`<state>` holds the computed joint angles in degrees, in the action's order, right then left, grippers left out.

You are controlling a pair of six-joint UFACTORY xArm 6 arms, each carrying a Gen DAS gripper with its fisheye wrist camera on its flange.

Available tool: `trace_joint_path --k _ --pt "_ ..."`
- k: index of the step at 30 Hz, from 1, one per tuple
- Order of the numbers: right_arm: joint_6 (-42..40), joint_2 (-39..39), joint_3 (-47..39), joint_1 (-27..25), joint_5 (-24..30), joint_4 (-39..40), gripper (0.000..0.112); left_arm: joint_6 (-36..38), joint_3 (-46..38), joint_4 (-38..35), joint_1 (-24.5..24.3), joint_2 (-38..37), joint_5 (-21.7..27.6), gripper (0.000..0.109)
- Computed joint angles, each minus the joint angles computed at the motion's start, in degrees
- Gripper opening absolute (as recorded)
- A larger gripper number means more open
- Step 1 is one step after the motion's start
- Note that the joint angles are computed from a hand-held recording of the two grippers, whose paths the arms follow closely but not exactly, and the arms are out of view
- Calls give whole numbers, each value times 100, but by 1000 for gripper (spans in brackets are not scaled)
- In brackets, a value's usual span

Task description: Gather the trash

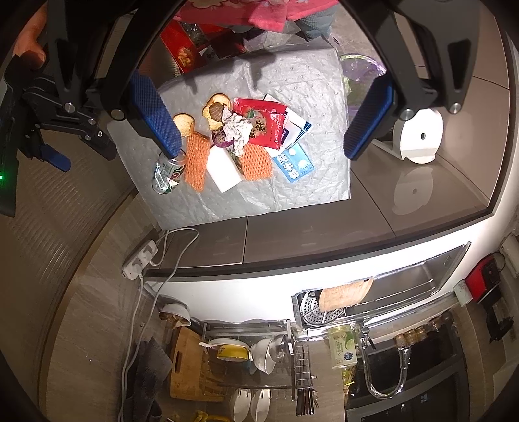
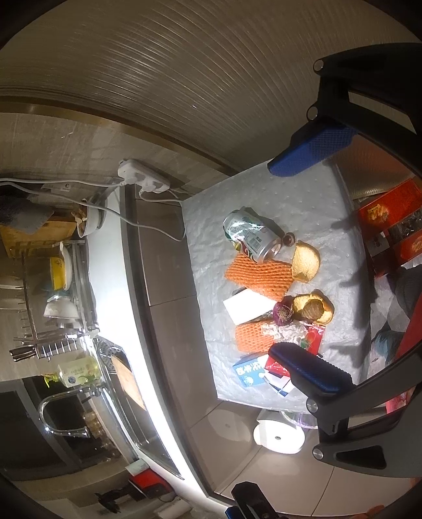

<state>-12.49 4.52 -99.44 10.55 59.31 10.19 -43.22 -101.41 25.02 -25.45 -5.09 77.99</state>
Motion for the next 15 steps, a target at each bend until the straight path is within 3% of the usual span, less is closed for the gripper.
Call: trace_joint_path --k 15 --pt "30 -4 80 35 0 62 101 -2 -51 -54 80 21 110 96"
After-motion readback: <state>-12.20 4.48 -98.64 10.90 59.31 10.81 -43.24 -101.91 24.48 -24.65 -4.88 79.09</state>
